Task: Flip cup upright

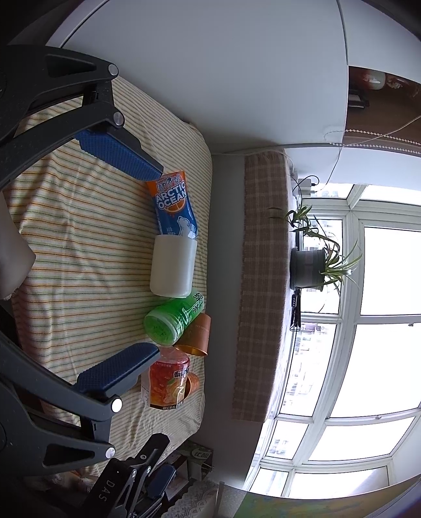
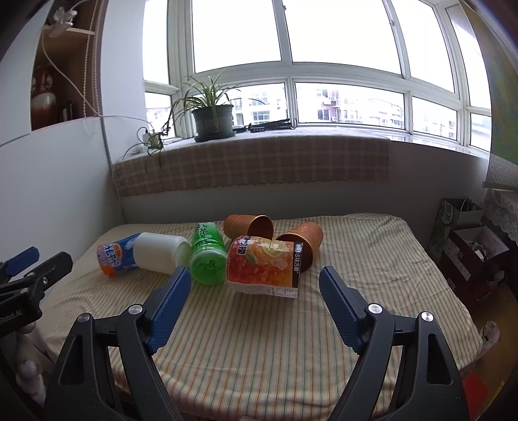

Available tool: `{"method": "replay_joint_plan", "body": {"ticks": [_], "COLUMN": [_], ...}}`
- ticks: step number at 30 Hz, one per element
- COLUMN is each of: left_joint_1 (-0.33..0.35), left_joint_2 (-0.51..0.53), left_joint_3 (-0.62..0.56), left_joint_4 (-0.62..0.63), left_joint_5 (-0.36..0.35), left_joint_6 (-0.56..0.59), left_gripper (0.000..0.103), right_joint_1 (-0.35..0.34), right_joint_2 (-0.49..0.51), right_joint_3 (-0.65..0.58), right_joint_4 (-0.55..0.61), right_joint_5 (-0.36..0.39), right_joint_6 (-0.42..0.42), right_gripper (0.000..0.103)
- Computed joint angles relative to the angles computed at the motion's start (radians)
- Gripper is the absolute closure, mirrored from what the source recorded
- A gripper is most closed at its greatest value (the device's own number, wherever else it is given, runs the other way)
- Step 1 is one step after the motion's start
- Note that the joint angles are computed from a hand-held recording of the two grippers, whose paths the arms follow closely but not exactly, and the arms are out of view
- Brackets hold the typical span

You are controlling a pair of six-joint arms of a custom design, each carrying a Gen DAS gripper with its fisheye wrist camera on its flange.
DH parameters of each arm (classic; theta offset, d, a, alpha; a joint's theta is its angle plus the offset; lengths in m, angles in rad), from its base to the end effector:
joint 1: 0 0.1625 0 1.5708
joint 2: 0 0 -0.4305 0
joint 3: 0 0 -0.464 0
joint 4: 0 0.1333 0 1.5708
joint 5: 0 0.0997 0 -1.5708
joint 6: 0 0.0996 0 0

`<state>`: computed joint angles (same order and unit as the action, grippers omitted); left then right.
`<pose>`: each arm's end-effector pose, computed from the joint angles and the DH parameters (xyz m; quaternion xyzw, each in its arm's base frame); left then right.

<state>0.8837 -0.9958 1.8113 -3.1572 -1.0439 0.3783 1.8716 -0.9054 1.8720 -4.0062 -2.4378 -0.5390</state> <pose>-0.2919 -0.6449 0.1937 0.3700 0.8204 -0.3958 0.1826 0.2336 -0.5595 0.2119 0.0176 -0.7298 0.5668 0.3818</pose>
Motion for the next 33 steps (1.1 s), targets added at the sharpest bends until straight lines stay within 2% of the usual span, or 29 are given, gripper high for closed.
{"method": "replay_joint_plan", "body": {"ticks": [33], "left_joint_1": [0.017], "left_joint_2": [-0.017], "left_joint_3": [-0.009], "left_joint_4": [0.025], "left_joint_5": [-0.004], "left_joint_6": [0.0], "left_gripper": [0.001], "right_joint_1": [-0.001], "right_joint_2": [0.013], "right_joint_3": [-0.013], "right_joint_4": [0.058], "right_joint_5": [0.025], "right_joint_6": [0.011], "right_gripper": [0.022]}}
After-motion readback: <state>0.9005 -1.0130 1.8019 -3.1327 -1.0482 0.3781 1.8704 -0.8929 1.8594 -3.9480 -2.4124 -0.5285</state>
